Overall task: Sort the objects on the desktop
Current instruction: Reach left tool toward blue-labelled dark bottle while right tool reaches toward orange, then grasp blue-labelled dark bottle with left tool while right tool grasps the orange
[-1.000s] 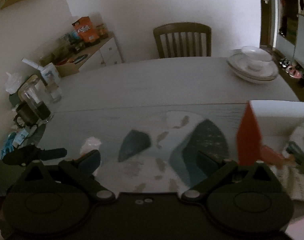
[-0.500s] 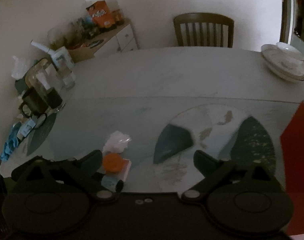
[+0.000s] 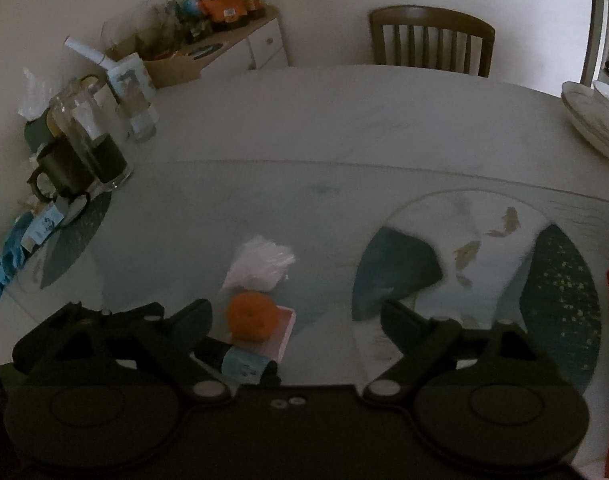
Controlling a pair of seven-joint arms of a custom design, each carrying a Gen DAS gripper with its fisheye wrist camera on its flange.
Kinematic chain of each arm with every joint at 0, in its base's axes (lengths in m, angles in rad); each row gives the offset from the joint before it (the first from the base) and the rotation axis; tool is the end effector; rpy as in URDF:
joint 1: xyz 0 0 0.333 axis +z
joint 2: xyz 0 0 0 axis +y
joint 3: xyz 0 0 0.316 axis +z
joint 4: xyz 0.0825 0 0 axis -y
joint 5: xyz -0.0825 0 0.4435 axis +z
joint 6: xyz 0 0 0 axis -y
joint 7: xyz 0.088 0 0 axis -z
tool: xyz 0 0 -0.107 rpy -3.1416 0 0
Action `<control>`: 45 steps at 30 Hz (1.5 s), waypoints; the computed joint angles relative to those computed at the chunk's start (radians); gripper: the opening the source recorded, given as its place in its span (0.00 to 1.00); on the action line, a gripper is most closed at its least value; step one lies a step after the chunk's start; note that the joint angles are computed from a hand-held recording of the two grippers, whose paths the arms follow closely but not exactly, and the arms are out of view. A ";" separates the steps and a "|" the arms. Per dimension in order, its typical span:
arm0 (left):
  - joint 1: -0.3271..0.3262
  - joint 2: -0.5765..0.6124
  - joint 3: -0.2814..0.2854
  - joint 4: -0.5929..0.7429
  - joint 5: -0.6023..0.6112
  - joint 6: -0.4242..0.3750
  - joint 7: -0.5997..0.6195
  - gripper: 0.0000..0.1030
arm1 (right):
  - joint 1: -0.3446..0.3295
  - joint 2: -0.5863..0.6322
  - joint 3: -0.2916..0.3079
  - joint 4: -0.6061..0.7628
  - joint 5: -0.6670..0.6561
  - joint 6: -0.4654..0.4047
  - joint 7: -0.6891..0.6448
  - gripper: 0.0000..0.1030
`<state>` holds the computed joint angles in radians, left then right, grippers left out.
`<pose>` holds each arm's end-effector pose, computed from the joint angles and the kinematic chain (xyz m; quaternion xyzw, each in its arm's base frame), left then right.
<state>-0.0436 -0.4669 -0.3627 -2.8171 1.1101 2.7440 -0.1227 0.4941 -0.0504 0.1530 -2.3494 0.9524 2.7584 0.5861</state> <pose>0.3721 -0.1778 0.3023 -0.7478 0.5480 -0.2025 0.3155 0.4729 0.3148 0.3492 -0.8774 0.3478 -0.0156 0.3300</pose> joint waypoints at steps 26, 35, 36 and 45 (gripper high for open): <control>-0.028 0.040 0.016 0.014 0.052 -0.005 -0.042 0.78 | -0.003 0.052 0.020 0.033 -0.084 -0.032 0.081 0.66; -0.030 0.046 0.021 0.016 0.029 0.014 -0.021 0.61 | -0.009 0.069 0.025 0.049 -0.104 -0.056 0.091 0.50; -0.027 0.046 0.022 0.015 0.027 0.018 -0.019 0.61 | -0.009 0.072 0.026 0.051 -0.103 -0.058 0.087 0.49; -0.009 0.043 0.015 0.012 0.023 0.034 -0.017 0.61 | -0.017 0.081 0.029 0.063 -0.081 -0.087 0.058 0.37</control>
<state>-0.0523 -0.4242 -0.3478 -2.8052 1.1333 2.7780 -0.1394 0.4774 0.0304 0.1825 -2.2864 0.8714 2.6717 0.6443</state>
